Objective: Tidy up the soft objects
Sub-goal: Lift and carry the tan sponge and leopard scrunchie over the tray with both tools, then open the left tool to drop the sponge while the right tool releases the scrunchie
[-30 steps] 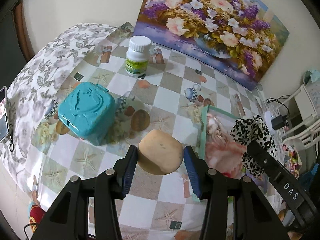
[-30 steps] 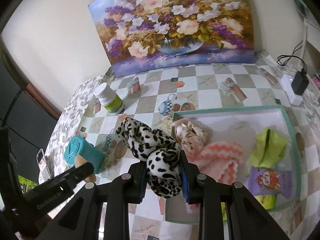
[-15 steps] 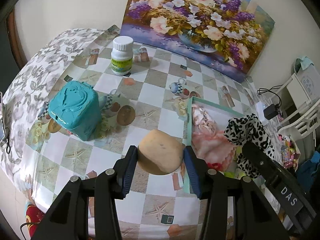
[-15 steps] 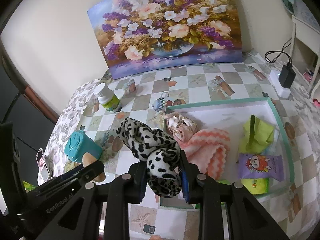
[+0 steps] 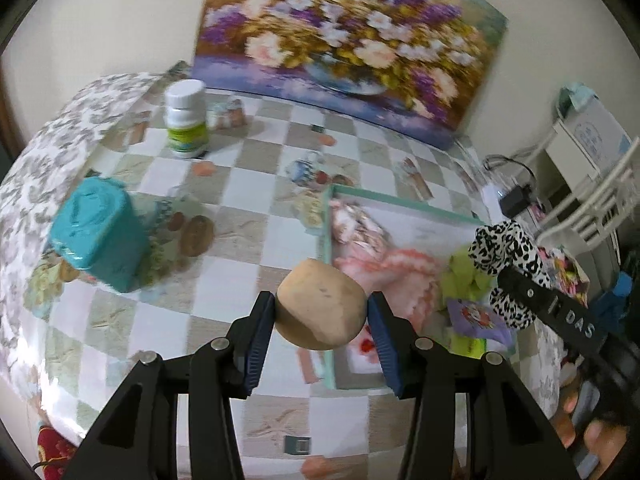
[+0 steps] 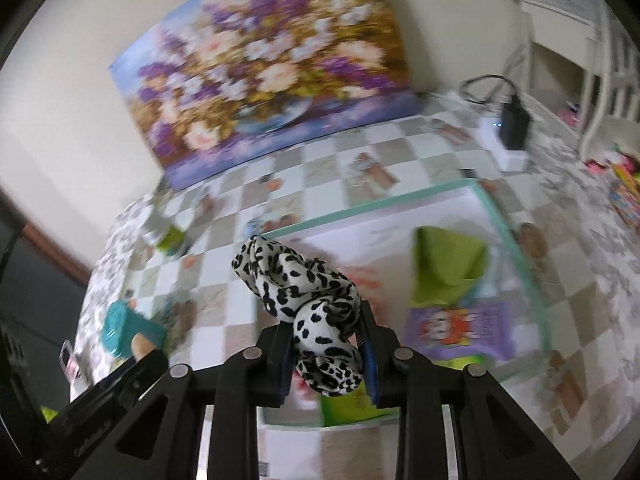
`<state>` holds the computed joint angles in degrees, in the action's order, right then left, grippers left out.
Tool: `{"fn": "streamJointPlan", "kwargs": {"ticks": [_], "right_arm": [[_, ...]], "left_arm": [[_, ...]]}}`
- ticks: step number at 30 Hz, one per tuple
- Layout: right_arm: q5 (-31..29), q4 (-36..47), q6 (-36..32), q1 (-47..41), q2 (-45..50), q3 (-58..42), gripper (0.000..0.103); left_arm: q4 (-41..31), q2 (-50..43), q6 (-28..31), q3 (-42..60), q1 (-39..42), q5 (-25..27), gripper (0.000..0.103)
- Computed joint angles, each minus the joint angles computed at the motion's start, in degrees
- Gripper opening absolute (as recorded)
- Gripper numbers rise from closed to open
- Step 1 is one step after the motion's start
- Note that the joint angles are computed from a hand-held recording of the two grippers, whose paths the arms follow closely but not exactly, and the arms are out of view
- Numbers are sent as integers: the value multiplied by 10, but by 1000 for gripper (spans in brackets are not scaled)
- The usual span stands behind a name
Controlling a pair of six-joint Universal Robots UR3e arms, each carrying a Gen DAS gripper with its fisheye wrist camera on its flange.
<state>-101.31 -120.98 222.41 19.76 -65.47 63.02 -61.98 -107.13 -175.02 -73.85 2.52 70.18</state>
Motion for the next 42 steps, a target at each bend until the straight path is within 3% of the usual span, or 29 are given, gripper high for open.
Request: {"fn": "streamJointPlan", "kwargs": {"ticks": [5,14,33,38,42], "right_arm": [[-23,0,21,-27,-50,73,29],[-9,-24,42,-71,-111,170,31],[33,11,-21,-57,-1,83,32],[25,32,-21,-53,4,65,59],[13,44,-22,-49,5,51,61]], "left_arm": [[-2,-25,9,14,-35,-12,49],[-5,-73,12,54,-76,-15,50],[-45,-150,-9,118,-94,4,53],[-44,-145,1,122,-100,14,62],[-58,-141,5,132,-96,5,63]]}}
